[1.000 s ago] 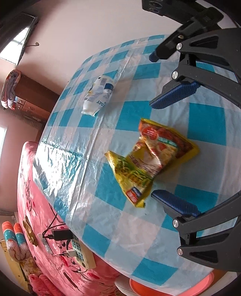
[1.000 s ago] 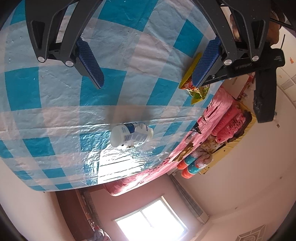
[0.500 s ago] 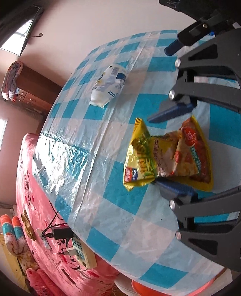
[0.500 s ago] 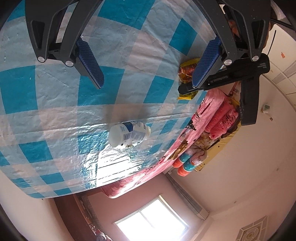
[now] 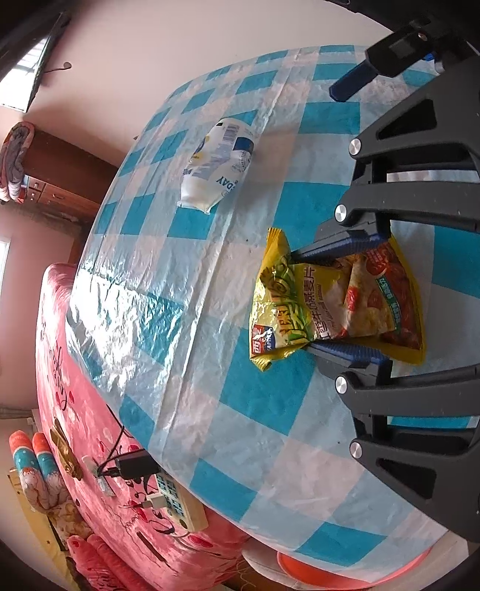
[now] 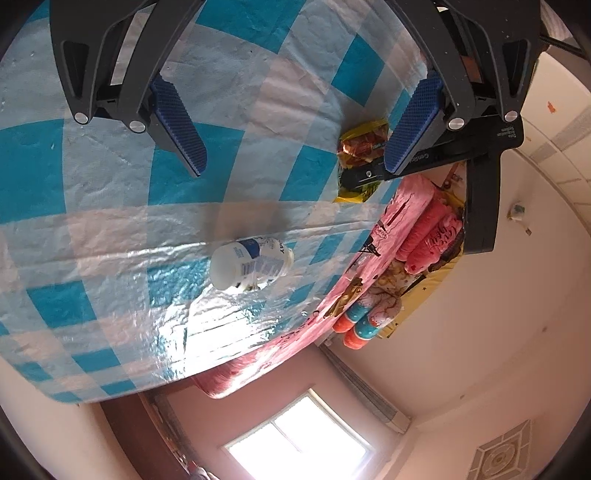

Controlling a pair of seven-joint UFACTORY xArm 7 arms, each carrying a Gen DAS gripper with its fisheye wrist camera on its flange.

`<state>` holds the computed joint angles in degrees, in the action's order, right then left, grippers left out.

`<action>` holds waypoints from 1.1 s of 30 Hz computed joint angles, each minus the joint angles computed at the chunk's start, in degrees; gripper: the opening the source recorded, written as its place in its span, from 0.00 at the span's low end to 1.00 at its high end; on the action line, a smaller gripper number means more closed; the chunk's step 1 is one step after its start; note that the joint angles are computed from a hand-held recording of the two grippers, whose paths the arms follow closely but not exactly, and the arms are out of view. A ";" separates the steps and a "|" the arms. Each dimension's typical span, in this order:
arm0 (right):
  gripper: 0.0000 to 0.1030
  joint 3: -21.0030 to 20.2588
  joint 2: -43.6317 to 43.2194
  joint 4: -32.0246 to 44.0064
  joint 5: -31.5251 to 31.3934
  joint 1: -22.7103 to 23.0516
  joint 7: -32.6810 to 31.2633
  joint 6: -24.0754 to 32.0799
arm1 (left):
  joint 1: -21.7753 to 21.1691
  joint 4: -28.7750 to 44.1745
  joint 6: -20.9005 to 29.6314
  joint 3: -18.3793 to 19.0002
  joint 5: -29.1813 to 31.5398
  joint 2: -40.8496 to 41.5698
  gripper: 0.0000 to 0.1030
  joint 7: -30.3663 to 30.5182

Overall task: Collect trash
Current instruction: 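Grasp the yellow chip bag with the left gripper, then hold the chip bag in the left gripper while the right grasps the white plastic bottle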

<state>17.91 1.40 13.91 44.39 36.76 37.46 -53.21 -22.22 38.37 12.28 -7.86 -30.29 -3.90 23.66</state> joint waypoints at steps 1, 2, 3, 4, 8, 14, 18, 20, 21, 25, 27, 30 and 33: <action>0.93 -0.42 -0.09 -0.65 -2.18 -0.50 1.99 -0.25 | 0.04 0.12 0.04 -0.13 0.51 0.05 0.39 -0.44; 0.93 -0.98 0.04 -1.41 -5.00 -1.21 4.64 -0.82 | 0.05 0.15 0.04 -0.21 0.85 0.05 0.39 -0.64; 0.93 -1.31 0.23 -1.94 -6.87 -1.74 6.57 -1.36 | 0.14 0.26 0.04 -0.30 1.57 0.14 0.39 -1.12; 0.93 -1.93 0.18 -2.93 -9.36 -2.58 8.44 -2.05 | 0.16 0.37 0.06 -0.35 1.89 0.22 0.39 -1.43; 0.94 -1.78 -0.04 -4.03 -10.99 -3.11 9.52 -3.14 | 0.19 1.48 0.69 -0.42 1.59 1.05 0.38 -0.77; 0.94 -1.19 -1.09 -3.98 -9.49 -2.95 8.57 -1.77 | 0.82 4.29 2.52 -0.90 -0.98 2.97 0.37 2.84; 0.94 -1.14 -1.45 -2.69 -7.81 -3.03 6.91 0.73 | 1.82 6.24 4.00 -1.25 -9.36 4.17 0.36 10.82; 0.94 -1.17 -1.96 -2.16 -6.95 -3.15 5.91 2.38 | 2.35 6.69 4.75 -1.52 -13.25 4.42 0.36 14.61; 0.94 -1.14 -2.01 -2.04 -6.43 -3.20 5.74 2.76 | 2.60 6.82 5.08 -1.64 -15.68 4.47 0.36 17.26; 0.94 -0.27 -3.50 -0.52 1.97 -2.79 0.78 7.14 | 3.35 7.54 6.29 -1.88 -22.43 4.96 0.36 26.20; 0.94 0.10 -4.58 1.30 8.57 -2.94 -5.15 10.93 | 4.10 8.28 8.07 -1.67 -25.72 5.35 0.36 30.07; 0.94 -0.44 -5.67 3.60 12.40 -4.32 -10.07 15.71 | 5.35 8.85 10.34 -1.23 -29.26 5.44 0.36 34.64; 0.94 -1.05 -5.42 6.93 13.93 -6.51 -16.36 19.89 | 6.52 8.92 11.94 -0.51 -31.38 5.12 0.36 38.05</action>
<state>16.86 -4.01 20.84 58.32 30.25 21.10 -33.32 -15.70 47.29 24.22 -8.37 -61.67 1.22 61.71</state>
